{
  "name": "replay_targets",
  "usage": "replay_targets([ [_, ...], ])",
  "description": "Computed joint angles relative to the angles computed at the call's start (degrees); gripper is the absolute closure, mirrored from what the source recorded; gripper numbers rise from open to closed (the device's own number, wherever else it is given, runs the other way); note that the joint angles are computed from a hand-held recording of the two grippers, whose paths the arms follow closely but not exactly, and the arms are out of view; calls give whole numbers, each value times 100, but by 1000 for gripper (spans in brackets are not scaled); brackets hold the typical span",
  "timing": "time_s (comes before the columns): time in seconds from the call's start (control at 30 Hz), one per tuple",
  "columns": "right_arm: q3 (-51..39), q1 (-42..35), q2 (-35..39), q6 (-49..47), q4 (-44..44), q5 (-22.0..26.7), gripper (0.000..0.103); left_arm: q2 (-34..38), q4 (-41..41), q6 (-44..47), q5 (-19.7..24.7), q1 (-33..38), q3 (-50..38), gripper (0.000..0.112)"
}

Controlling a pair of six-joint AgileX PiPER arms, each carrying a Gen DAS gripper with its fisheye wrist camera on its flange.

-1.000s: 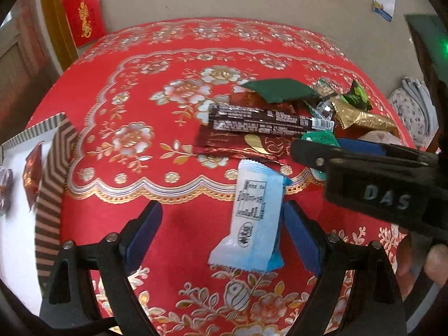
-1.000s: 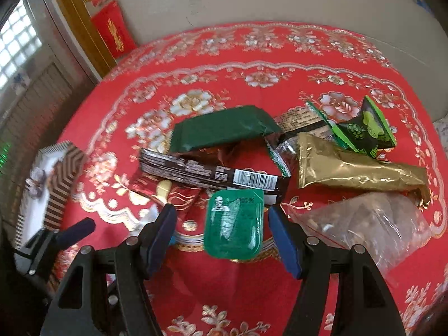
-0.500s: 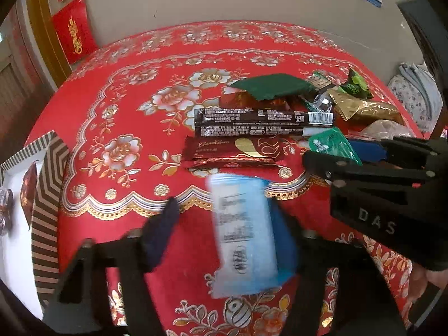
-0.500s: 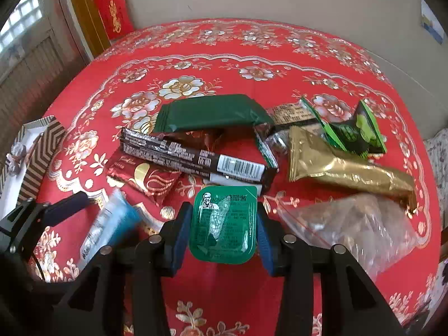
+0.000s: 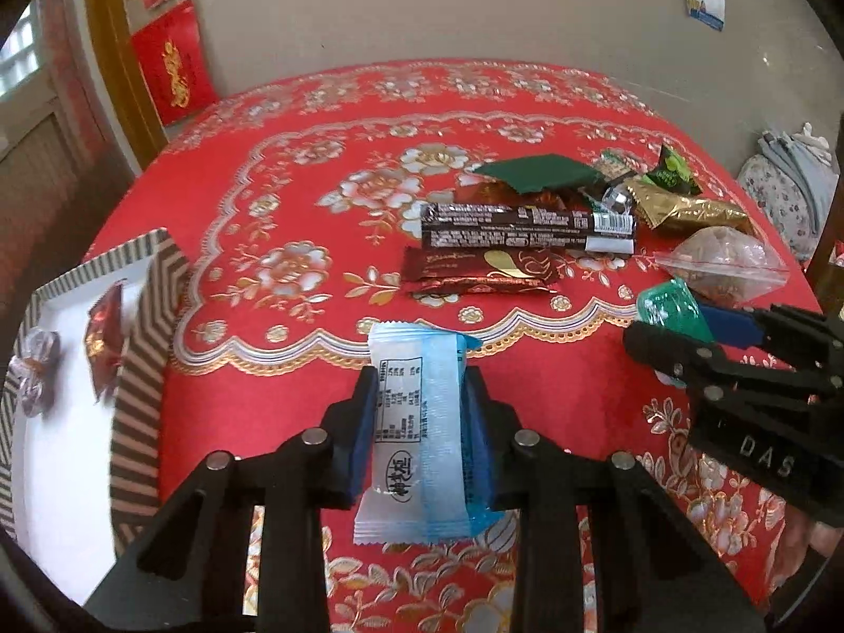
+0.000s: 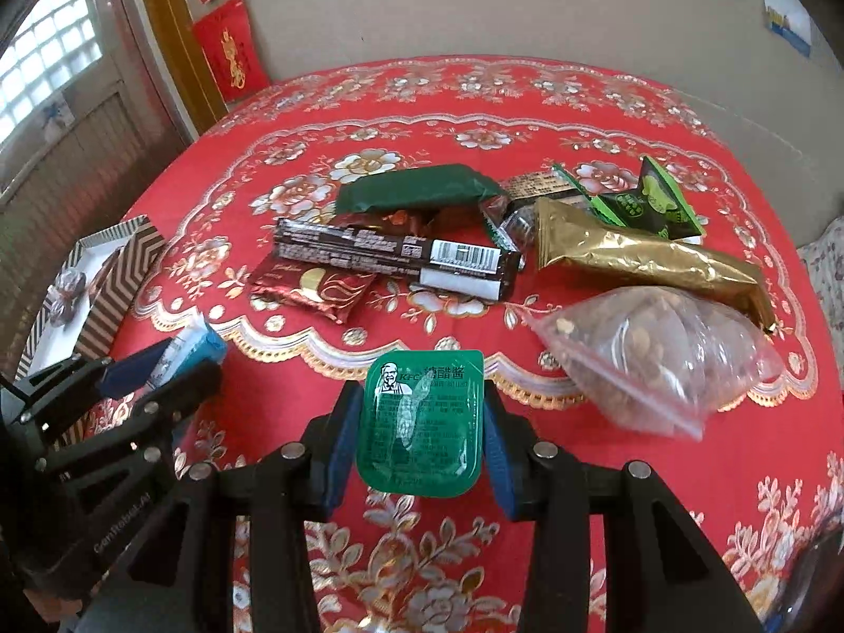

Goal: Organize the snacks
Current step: 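Carry pastry and sauce cup into the white box and open both grippers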

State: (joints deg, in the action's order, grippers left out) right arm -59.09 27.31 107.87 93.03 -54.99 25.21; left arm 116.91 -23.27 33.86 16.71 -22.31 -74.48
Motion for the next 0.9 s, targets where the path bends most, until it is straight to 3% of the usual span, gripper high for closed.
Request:
replay_targets([
  [0.17,160,255,-165,693,-471,174,60,-277,-386,376,-364,26,380,79],
  [0.33,278,400,-286,1098,-692,350,60,-446,-972,930,-454,90,549,79],
  [0.9,-253,720,-142,568,-295,657,60,-850,-2319,2316,-411,415,802,80],
])
